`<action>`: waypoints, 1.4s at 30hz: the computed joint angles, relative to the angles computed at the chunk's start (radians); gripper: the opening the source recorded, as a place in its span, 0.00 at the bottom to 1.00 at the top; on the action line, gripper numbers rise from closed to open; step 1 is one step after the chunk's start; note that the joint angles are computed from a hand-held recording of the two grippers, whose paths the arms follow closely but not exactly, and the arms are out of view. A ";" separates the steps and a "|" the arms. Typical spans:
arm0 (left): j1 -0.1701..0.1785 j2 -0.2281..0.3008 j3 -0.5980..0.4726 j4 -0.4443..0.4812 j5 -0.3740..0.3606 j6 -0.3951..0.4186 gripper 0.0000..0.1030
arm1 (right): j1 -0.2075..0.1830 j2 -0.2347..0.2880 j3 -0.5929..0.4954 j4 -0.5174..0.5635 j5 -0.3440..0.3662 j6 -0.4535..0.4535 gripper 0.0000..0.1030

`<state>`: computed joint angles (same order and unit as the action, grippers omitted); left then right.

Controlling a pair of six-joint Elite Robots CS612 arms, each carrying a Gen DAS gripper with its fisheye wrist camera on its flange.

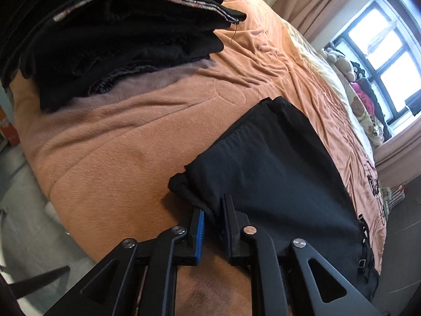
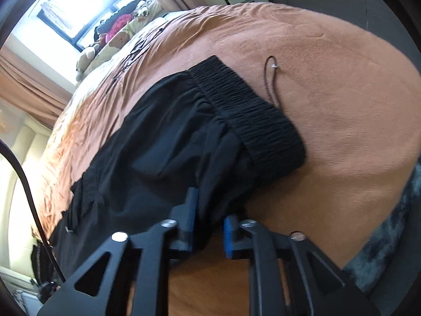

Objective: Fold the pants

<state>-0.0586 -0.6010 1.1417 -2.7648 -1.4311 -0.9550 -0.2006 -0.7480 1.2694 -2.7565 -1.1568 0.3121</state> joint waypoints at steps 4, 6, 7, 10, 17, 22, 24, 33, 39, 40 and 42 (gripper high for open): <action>-0.005 -0.024 0.025 0.002 0.045 0.033 0.33 | -0.001 -0.028 0.033 -0.028 -0.037 -0.017 0.48; -0.008 -0.036 0.037 -0.004 0.079 0.038 0.43 | 0.000 -0.051 0.067 -0.057 -0.039 -0.040 0.48; -0.010 -0.044 0.046 -0.012 0.098 0.039 0.46 | 0.001 -0.060 0.083 -0.076 -0.043 -0.053 0.48; -0.012 -0.058 0.055 -0.017 0.128 0.056 0.46 | 0.006 -0.083 0.112 -0.118 -0.058 -0.101 0.48; -0.016 -0.053 0.006 -0.026 0.105 0.115 0.49 | 0.014 -0.085 0.094 -0.136 -0.036 -0.207 0.48; -0.021 -0.020 -0.075 -0.006 0.085 0.146 0.56 | 0.020 -0.073 0.057 -0.115 -0.012 -0.280 0.48; -0.023 -0.005 -0.112 0.008 0.073 0.156 0.56 | 0.024 -0.067 0.037 -0.097 -0.012 -0.314 0.48; -0.024 0.097 -0.329 0.142 0.031 0.196 0.56 | 0.064 -0.026 -0.061 -0.025 -0.057 -0.433 0.48; -0.021 0.185 -0.499 0.257 0.014 0.214 0.57 | 0.089 0.009 -0.143 0.056 -0.060 -0.488 0.59; -0.020 0.202 -0.532 0.281 0.015 0.214 0.57 | 0.094 0.015 -0.153 0.057 -0.063 -0.498 0.62; -0.018 0.235 -0.594 0.325 0.020 0.220 0.57 | 0.100 0.028 -0.179 0.074 -0.058 -0.511 0.64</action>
